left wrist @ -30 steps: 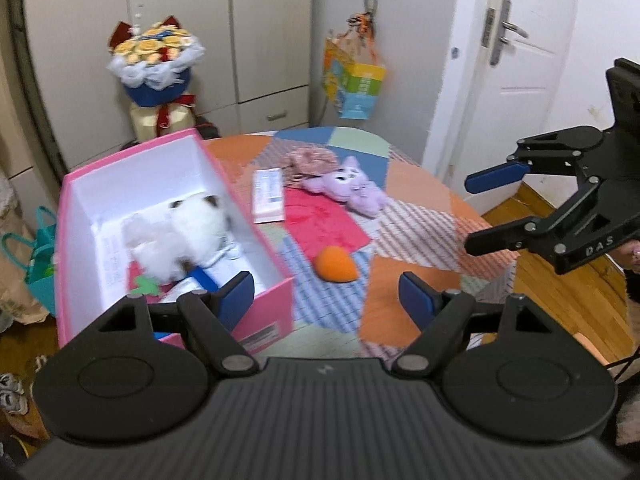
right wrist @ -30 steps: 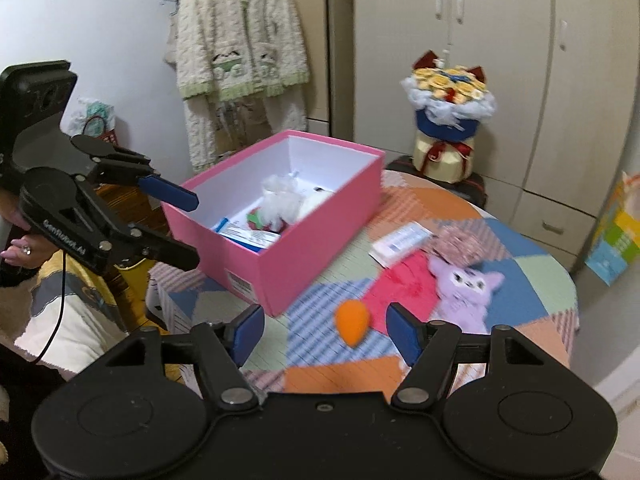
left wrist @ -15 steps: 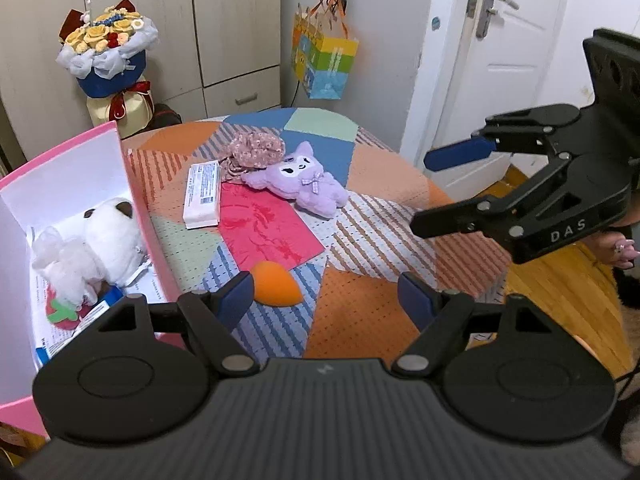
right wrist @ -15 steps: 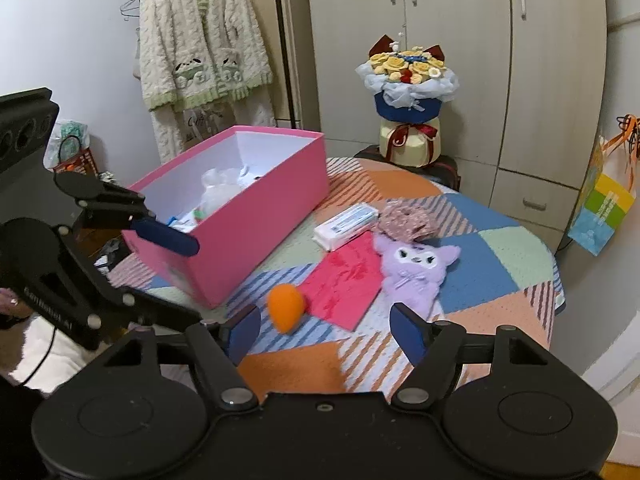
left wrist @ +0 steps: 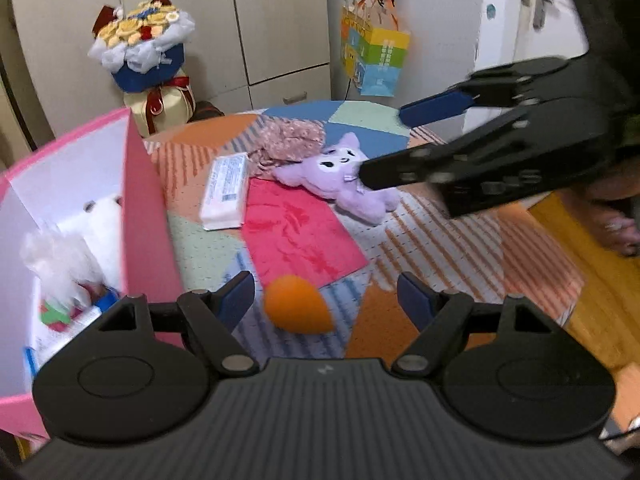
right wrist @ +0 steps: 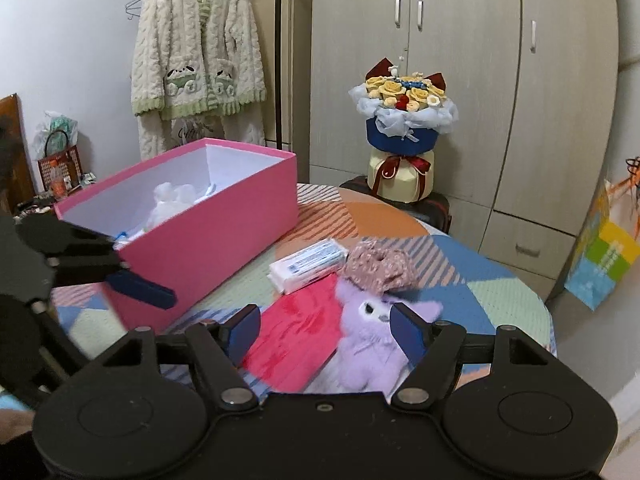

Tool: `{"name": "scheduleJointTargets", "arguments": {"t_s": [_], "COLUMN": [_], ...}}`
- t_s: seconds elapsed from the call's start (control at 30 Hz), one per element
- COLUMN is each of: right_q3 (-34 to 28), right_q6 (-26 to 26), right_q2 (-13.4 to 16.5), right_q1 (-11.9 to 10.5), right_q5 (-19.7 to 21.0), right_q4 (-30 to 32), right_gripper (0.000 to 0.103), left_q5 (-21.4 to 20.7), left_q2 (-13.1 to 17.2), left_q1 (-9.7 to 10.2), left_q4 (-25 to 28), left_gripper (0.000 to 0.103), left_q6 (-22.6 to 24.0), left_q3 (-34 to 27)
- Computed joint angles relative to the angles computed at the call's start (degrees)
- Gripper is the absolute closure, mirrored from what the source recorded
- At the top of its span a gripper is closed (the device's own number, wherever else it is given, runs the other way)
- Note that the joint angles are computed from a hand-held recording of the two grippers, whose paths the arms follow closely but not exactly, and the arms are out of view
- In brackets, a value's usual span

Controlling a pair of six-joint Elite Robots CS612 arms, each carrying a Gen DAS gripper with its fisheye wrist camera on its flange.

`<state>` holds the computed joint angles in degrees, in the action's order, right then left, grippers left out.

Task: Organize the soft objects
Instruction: 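Close the left gripper on the orange sponge while the right gripper grasps the pink floral cloth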

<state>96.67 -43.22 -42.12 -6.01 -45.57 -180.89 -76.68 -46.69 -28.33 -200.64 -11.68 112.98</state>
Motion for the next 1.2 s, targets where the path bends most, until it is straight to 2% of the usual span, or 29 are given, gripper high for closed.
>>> {"name": "scheduleJointTargets", "arguments": {"t_s": [0.07,0.27,0.37,0.4,0.5,0.6,0.7,0.8,0.93,1.0,1.03,1.13,1.2], "right_q3": [-2.0,-6.7,-9.3,-10.4,-13.8,-17.2,-20.6,-23.5,-26.2,-26.7,-26.5,-25.5,-24.3], "right_q6": [1.1,6.2,7.1,7.5,8.6,10.3,13.0,15.4,18.4,18.8,18.3,15.8,15.5], "right_q2": [1.1,4.5,5.9,6.4,8.1,9.8,11.6,13.1,14.8,15.2,15.2,14.7,14.2], "right_q1": [0.4,1.1,1.6,1.8,2.5,3.2,3.8,4.3,4.5,4.5,4.5,4.5,4.6], "right_q5": [0.0,0.5,0.4,0.3,-0.2,-1.3,-2.1,-3.1,-1.9,-0.9,-0.8,-0.6,-1.1], "right_q4": [1.9,0.7,2.3,3.0,6.2,9.2,12.6,16.2,18.8,18.6,18.1,16.9,13.8], "right_gripper": [0.027,0.025,0.019,0.019,0.019,0.018,0.017,0.017,0.018,0.035,0.050,0.080,0.083], "left_q5": [-0.4,6.9,9.2,8.8,12.4,13.0,11.9,12.1,14.3,14.2,14.1,12.3,11.5], "left_q2": [0.6,2.9,3.5,3.6,4.0,4.2,4.2,4.5,4.9,4.9,4.9,5.0,5.2], "left_q1": [-0.05,-1.67,-2.00,-1.88,-2.60,-2.80,-2.63,-2.58,-2.69,-2.45,-2.30,-1.70,-1.35], "left_q4": [-0.2,-0.5,2.5,3.2,3.1,3.3,3.2,3.3,2.4,1.8,1.5,0.1,-0.9], "left_gripper": [0.026,0.025,0.025,0.025,0.025,0.025,0.025,0.031,0.054,0.061,0.063,0.064,0.064], "left_q6": [-1.4,-4.5,-5.9,-6.3,-6.7,-8.5,-11.4,-13.2,-13.9,-14.5,-14.8,-15.8,-16.7], "left_q3": [-0.6,-1.9,-2.8,-3.0,-3.1,-2.9,-2.6,-2.6,-2.4,-2.2,-2.2,-1.9,-2.0]}}
